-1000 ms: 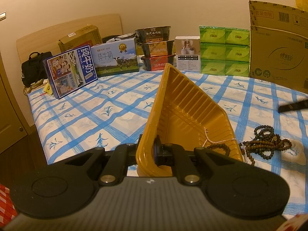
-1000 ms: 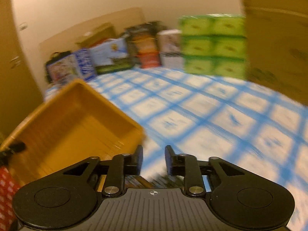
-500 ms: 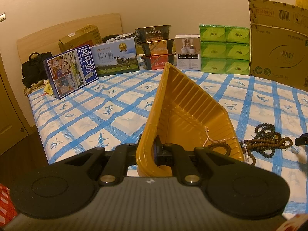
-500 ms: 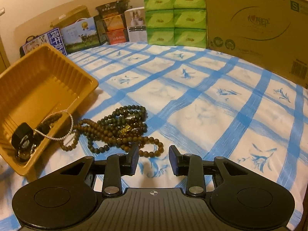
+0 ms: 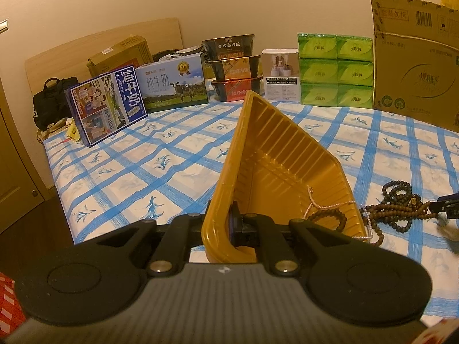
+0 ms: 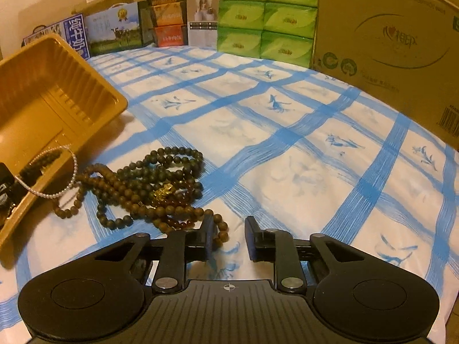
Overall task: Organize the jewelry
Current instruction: 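Grasp the long brown bead strand with the right gripper and lift it, then lower the brown bead strand into the tray and open the right gripper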
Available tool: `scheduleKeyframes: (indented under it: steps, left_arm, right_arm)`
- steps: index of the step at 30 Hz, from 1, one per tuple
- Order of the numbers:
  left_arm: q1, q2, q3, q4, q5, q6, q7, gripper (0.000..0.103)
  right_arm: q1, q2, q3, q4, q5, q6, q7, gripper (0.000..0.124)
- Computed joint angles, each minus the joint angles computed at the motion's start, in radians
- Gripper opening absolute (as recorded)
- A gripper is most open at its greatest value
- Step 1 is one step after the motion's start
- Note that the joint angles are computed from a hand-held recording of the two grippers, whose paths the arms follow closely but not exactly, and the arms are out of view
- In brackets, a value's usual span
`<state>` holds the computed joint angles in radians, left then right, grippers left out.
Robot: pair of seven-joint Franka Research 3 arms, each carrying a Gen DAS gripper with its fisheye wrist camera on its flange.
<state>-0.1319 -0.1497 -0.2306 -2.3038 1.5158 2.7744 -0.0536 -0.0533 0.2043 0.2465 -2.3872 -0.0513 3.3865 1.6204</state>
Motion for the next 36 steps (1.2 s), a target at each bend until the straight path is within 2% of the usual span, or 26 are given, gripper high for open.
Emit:
scheduleKeyframes:
  steps: [3, 4, 5, 7, 9, 11, 13, 15, 20, 29, 36]
  left_arm:
    - [0.000, 0.000, 0.001, -0.002, 0.010, 0.000, -0.008, 0.007]
    - [-0.001, 0.003, 0.000, 0.001, 0.008, -0.001, -0.007, 0.007]
    - [-0.001, 0.001, 0.002, -0.002, 0.011, 0.001, -0.009, 0.007]
    - [-0.001, 0.002, 0.002, -0.002, 0.009, 0.001, -0.006, 0.007]
    - [-0.002, 0.003, 0.001, 0.000, 0.005, -0.001, -0.002, 0.007]
    - [-0.001, 0.002, 0.003, -0.002, 0.009, 0.002, -0.004, 0.007]
    - [0.000, 0.000, 0.004, -0.004, 0.010, 0.004, -0.005, 0.007]
    - [0.000, 0.000, 0.003, -0.004, 0.014, 0.003, -0.007, 0.007]
    - [-0.001, 0.003, 0.002, 0.000, 0.009, 0.000, -0.003, 0.007]
    - [-0.002, 0.004, 0.001, 0.001, 0.006, -0.001, -0.001, 0.007]
    - [-0.003, 0.004, 0.001, 0.001, 0.006, -0.002, -0.001, 0.007]
  right_arm:
    - [0.024, 0.003, -0.021, 0.004, 0.007, -0.004, -0.024, 0.021]
    - [0.055, 0.000, -0.048, 0.005, 0.018, -0.010, -0.052, 0.018]
    - [0.086, -0.004, -0.073, 0.006, 0.027, -0.018, -0.077, 0.007]
    - [0.194, -0.015, -0.161, 0.003, 0.099, -0.029, -0.164, 0.006]
    - [0.186, -0.027, -0.149, -0.008, 0.124, -0.024, -0.179, 0.006]
    - [0.214, -0.046, -0.168, -0.028, 0.163, 0.006, -0.211, 0.006]
    - [0.195, -0.072, -0.148, -0.049, 0.155, 0.035, -0.209, 0.006]
    - [0.212, -0.105, -0.158, -0.069, 0.167, 0.064, -0.227, 0.006]
    - [0.193, -0.197, -0.173, -0.099, 0.011, 0.121, -0.108, 0.006]
    - [0.265, -0.298, -0.237, -0.101, 0.013, 0.189, -0.152, 0.006]
    - [0.312, -0.341, -0.295, -0.094, -0.099, 0.200, -0.089, 0.006]
